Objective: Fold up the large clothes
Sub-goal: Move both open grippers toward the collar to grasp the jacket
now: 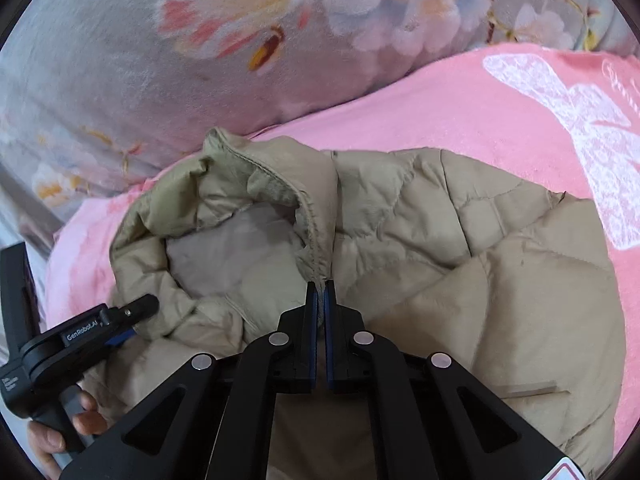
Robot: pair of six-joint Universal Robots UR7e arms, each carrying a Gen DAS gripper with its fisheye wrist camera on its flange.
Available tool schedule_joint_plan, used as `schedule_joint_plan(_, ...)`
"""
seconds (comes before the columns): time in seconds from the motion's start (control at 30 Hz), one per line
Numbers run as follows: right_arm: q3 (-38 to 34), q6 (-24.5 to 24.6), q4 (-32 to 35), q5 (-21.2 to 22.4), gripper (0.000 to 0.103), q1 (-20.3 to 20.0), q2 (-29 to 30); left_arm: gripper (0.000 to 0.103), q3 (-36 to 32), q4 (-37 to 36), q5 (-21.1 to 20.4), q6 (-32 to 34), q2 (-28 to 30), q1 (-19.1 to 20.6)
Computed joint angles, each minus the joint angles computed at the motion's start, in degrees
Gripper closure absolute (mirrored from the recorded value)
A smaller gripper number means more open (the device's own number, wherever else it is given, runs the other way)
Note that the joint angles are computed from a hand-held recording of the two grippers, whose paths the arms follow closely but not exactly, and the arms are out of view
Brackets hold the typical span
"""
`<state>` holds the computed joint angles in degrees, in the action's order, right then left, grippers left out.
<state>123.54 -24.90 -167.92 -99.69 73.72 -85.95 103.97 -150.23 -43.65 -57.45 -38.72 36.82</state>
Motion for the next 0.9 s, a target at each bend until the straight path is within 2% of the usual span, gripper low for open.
schedule_joint_plan(0.1, 1.81, -3.42, -3.93, -2.7, 0.101, -0.09, 0.61, 0.07, 1.66, 0.73, 3.55, 1.28, 0.77, -1.42)
schedule_joint_plan(0.2, 2.85, -5.53, -7.51, -6.02, 0.102, 0.73, 1.79, 0.07, 1.09, 6.42, 7.95, 0.66, 2.48, -2.93)
schedule_joint_plan(0.3, 2.71, -6.07, -8.75, -7.33, 0.103, 0.86, 2.8, 0.07, 0.07, 10.2, 9.46, -0.83, 3.34, -3.42)
schedule_joint_plan(0.53, 2.4, -5.79, -8.67, -6.95, 0.103, 0.49, 3.16, 0.07, 0.18, 11.56, 10.41, -1.55, 3.3, -3.49)
schedule_joint_plan(0.67, 0.44, -4.14, -5.12, -6.08, 0.103, 1.05, 3.93, 0.07, 0.73, 12.61, 10.34, -2.12, 2.6, -3.93)
schedule_joint_plan(0.7, 0.26, -4.25, -2.11, -5.9, 0.103, 0.85, 2.46, 0.07, 1.03, 13.39, 10.13, -2.17, 2.15, -4.23)
schedule_joint_plan(0.8, 0.93, -5.87, 3.89, -9.97, 0.101, 1.36, -3.56, 0.069, 2.76, 14.7, 9.01, -0.62, -0.79, -5.69)
schedule_joint_plan(0.83, 1.15, -6.5, 4.23, -10.85, 0.092, 1.62, -5.25, 0.068, 3.06, 14.64, 8.72, -0.05, -1.7, -5.96)
schedule_joint_plan(0.87, 1.11, -6.48, 3.99, -11.17, 0.088, 1.85, -6.33, 0.065, 4.84, 13.55, 8.59, 0.76, -4.27, -6.65)
schedule_joint_plan(0.9, 0.28, -5.45, 4.23, -10.21, 0.083, 2.04, -7.54, 0.056, 4.23, 12.51, 9.12, 1.97, -4.77, -6.51)
